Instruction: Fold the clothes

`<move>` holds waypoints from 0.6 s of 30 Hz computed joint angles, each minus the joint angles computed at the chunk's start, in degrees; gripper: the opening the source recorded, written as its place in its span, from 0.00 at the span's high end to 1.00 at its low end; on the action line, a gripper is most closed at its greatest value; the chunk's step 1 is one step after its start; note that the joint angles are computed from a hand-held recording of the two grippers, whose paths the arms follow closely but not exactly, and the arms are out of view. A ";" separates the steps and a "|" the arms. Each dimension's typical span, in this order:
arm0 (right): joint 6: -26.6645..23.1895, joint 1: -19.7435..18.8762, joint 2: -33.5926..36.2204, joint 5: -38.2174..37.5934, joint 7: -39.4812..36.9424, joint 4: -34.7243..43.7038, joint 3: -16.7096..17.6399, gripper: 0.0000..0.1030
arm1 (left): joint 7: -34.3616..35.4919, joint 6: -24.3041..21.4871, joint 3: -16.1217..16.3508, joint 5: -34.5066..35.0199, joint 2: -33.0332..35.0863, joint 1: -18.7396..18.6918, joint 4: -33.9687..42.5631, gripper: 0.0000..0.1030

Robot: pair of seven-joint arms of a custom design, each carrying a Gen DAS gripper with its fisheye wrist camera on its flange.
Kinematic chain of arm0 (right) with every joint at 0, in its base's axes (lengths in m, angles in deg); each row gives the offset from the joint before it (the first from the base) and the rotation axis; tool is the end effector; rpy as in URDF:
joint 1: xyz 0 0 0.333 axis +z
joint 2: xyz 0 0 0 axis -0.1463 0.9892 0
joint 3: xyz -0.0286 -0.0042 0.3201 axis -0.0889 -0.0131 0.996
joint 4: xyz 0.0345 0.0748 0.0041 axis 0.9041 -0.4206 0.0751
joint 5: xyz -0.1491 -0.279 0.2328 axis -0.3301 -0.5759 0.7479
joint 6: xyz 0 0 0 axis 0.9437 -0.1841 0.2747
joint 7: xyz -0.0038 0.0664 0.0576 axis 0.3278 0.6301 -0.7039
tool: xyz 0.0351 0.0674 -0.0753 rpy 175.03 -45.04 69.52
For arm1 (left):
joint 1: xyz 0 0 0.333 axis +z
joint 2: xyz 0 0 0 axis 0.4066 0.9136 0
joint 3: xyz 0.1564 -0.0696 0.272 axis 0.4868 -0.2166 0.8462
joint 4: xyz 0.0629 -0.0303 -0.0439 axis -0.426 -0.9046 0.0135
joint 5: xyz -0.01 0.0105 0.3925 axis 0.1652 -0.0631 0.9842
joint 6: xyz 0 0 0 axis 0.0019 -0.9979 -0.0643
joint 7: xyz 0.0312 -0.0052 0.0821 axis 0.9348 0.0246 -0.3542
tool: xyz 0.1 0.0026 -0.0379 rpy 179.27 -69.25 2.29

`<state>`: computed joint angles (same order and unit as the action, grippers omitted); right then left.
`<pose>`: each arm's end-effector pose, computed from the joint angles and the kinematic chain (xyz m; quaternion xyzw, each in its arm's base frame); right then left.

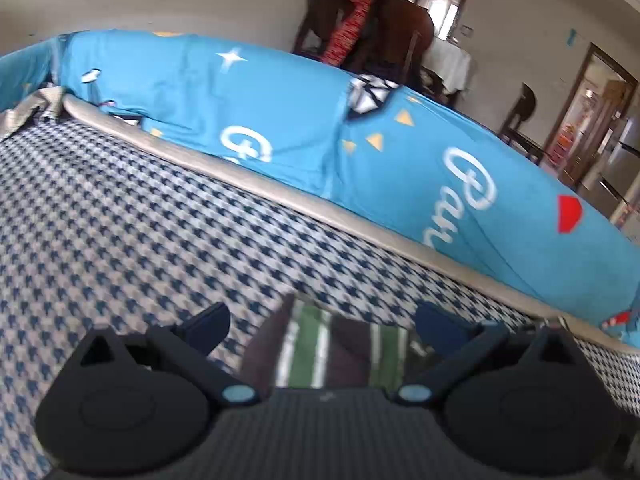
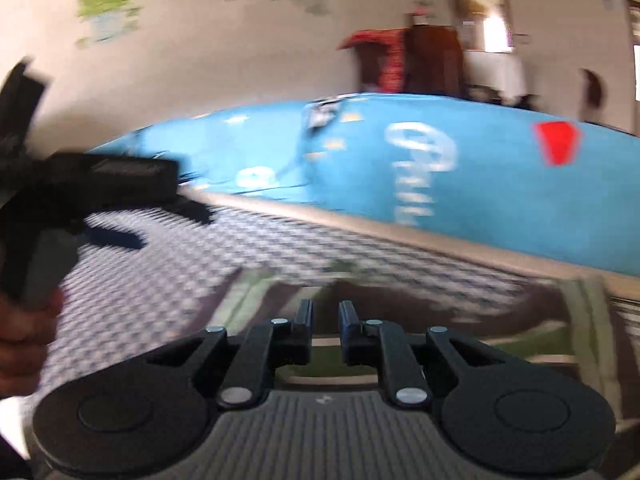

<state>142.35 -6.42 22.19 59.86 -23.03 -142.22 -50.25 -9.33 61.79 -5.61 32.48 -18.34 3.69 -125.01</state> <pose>0.6608 0.0784 0.4241 -0.7966 0.3441 -0.1541 0.4725 0.5892 -0.2979 0.4642 -0.8189 0.4006 -0.3006 0.2802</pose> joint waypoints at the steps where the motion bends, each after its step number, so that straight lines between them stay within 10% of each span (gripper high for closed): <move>1: 1.10 -0.18 0.45 0.34 0.32 0.76 -0.32 0.78 | 0.73 0.37 -0.22 -0.46 0.76 -0.01 0.83 0.00; 18: 12.27 -6.28 8.07 -13.40 9.81 7.65 0.52 0.62 | 11.02 3.67 1.68 -8.61 8.04 -3.56 7.93 0.00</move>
<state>154.63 -12.69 30.26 46.46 -13.22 -134.56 -49.73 1.69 65.46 -3.93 23.86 -10.29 0.13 -117.08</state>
